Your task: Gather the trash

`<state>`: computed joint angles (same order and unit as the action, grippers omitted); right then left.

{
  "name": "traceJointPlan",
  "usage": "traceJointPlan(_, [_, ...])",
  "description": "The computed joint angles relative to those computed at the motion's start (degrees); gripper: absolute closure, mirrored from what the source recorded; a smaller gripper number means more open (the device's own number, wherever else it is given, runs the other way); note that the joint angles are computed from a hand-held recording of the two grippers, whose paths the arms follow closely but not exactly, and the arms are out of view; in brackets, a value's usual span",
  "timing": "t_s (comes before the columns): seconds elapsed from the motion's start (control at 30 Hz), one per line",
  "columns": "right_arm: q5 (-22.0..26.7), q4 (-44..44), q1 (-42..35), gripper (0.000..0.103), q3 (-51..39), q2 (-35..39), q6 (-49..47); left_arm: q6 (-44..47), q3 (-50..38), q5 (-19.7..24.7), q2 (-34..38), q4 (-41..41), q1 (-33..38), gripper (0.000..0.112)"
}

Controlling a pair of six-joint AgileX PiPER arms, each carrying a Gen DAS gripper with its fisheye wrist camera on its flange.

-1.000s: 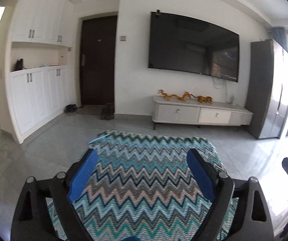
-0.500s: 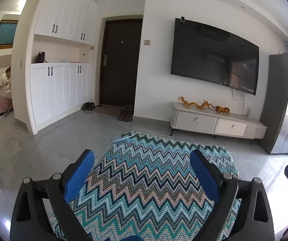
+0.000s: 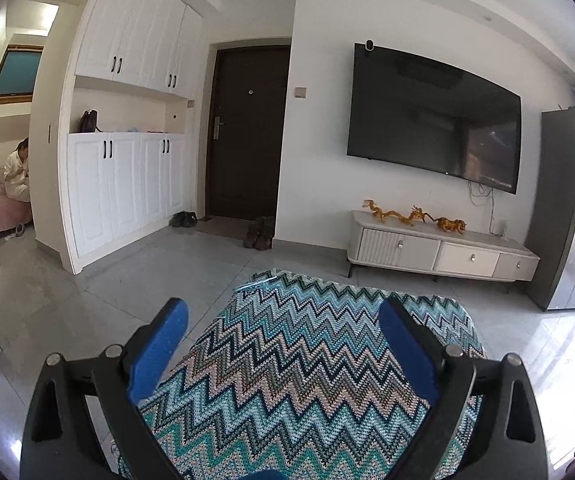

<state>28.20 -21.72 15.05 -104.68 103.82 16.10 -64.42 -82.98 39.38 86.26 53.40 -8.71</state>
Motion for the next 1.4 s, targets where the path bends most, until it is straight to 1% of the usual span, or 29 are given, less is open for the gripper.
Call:
traceJointPlan(0.17, [-0.37,-1.16,-1.17,0.0,0.64,-0.07,2.25,-0.39,0.07,0.56,0.05,0.9,-1.31,0.016])
traceJointPlan(0.3, [-0.75,-0.81,-2.24,0.0,1.38,-0.45,2.15,0.3,-0.74,0.95,0.64,0.69,-2.34,0.016])
traceJointPlan(0.63, [-3.01,-2.81,-3.91,0.0,6.05,-3.63,4.12,-1.63,-0.88,2.16,1.06,3.37,-6.43,0.016])
traceJointPlan(0.87, [-3.8,-2.54,-4.87,0.0,8.24,-5.4,3.89,-2.73,0.15,2.54,0.23,4.04,-8.01,0.016])
traceJointPlan(1.17, [-4.93,-5.72,-5.28,0.0,11.96,-8.85,6.71,-2.63,1.18,2.68,-1.29,4.32,-9.98,0.016])
traceJointPlan(1.4, [-5.4,-5.69,-5.71,0.0,12.93,-9.97,6.48,-3.08,1.66,3.46,-2.21,4.95,-11.12,0.016])
